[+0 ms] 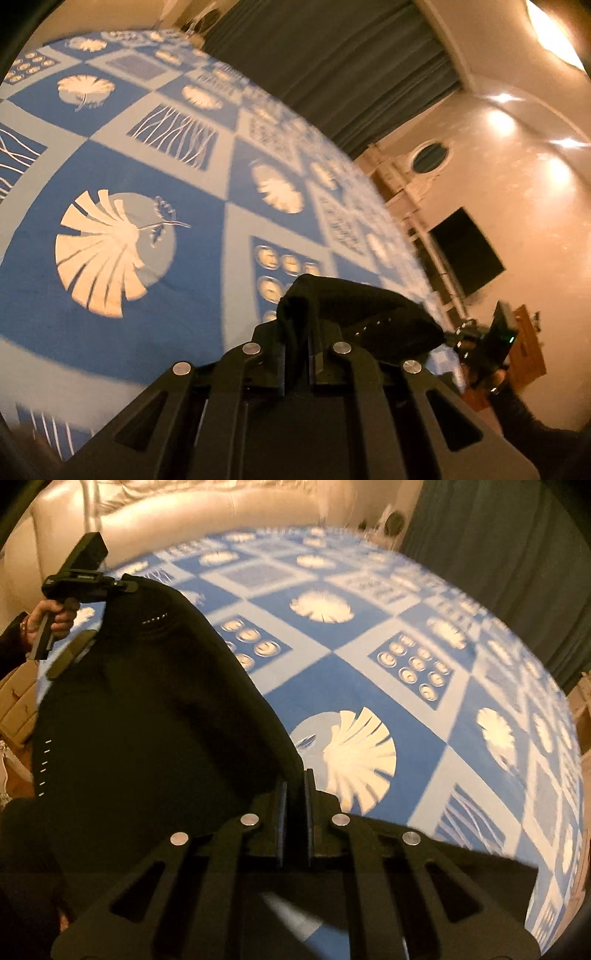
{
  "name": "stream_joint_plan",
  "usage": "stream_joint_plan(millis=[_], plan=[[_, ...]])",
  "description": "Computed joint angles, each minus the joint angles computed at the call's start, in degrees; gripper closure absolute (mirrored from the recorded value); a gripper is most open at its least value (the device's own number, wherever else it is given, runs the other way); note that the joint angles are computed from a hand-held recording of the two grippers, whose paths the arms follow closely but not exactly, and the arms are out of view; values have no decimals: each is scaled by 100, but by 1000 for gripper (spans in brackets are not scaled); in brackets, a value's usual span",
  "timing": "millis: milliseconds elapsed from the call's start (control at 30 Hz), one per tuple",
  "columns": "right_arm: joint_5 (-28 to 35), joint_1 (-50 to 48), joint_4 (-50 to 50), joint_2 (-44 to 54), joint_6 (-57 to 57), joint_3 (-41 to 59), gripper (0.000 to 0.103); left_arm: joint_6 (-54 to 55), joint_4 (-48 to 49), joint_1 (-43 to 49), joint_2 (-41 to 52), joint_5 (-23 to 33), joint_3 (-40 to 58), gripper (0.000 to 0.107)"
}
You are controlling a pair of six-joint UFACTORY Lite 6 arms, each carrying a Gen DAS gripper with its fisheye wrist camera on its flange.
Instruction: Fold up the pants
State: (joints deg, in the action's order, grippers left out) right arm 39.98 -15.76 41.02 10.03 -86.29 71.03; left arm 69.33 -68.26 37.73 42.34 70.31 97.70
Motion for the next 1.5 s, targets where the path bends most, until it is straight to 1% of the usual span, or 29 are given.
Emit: stream_joint_plan(millis=[67,100,200,233,333,367,400,433,467,500,533,567,600,633,700,733,767,800,900,1000,1100,1133,1167,1200,1267,1367,1433,1467,1500], plan=[[10,-298,407,-949,-528,-1094,95,400,-64,180,-753,135,-944,99],[157,-517,411,-1516,-779,-1694,95,620,-72,345,-1157,267,-1483,99],[529,-1106,462,-2757,-1379,-3143,96,1026,-33,777,-1851,535,-2554,99],[491,-1152,456,-2968,-1448,-3465,96,1228,45,1030,-2101,639,-3026,99],[194,-1253,270,-3425,-1649,-4499,95,1565,457,1605,-2444,725,-3931,90],[96,-1264,224,-3415,-1648,-4694,94,1617,630,1800,-2528,655,-4196,78],[47,-1327,238,-3355,-1648,-4851,91,1655,751,1966,-2587,576,-4380,73],[100,-1476,386,-3381,-1755,-4953,88,1744,911,2263,-2669,495,-4667,71],[255,-1632,448,-3368,-1714,-4944,86,1777,1048,2498,-2696,428,-4844,68],[581,-1882,459,-3316,-1516,-4833,84,1765,1149,2753,-2713,378,-5003,66],[905,-2106,499,-3182,-1364,-4678,77,1739,1225,3001,-2670,388,-5105,65],[1326,-2369,534,-2911,-1186,-4451,72,1714,1271,3191,-2633,456,-5161,64],[1695,-2618,581,-2671,-1020,-4265,61,1699,1313,3426,-2613,536,-5255,64],[1967,-2839,666,-2449,-882,-4115,55,1658,1325,3629,-2626,614,-5351,64],[2294,-3160,757,-2040,-603,-3935,52,1648,1292,3848,-2730,763,-5564,64],[2405,-3296,813,-1817,-495,-3859,52,1642,1214,3961,-2832,925,-5741,63],[2510,-3425,875,-1624,-391,-3818,52,1642,1172,4060,-2892,1020,-5862,59],[2609,-3556,928,-1369,-270,-3750,51,1570,1080,4149,-2927,1109,-5960,51],[2804,-3847,1090,-699,17,-3559,50,1363,910,4386,-2895,1281,-6134,50],[2842,-3960,1274,-407,133,-3575,49,1457,874,4269,-3204,972,-6394,50],[2754,-3928,1402,-581,153,-3747,48,1355,735,4076,-3386,812,-6677,49],[2740,-3939,1424,-606,139,-3782,47,1321,619,3970,-3487,675,-6819,49],[2752,-3943,1466,-604,137,-3798,46,1389,739,4104,-3482,606,-6884,48],[2776,-4007,1462,-592,85,-3833,45,1417,689,4084,-3528,484,-6969,44],[2833,-4119,1501,-525,6,-3868,44,1449,463,3966,-3622,106,-7141,44],[2915,-4295,1549,-385,-103,-3878,43,1448,62,3792,-3552,-175,-7235,44],[3006,-4455,1539,-336,-110,-3863,42,1459,-174,3644,-3429,-210,-7228,50],[3064,-4582,1544,-272,-114,-3832,42,1442,-211,3563,-3410,-325,-7233,64],[3099,-4692,1563,-235,-108,-3810,42,1289,-242,3369,-3482,-619,-7232,81]])
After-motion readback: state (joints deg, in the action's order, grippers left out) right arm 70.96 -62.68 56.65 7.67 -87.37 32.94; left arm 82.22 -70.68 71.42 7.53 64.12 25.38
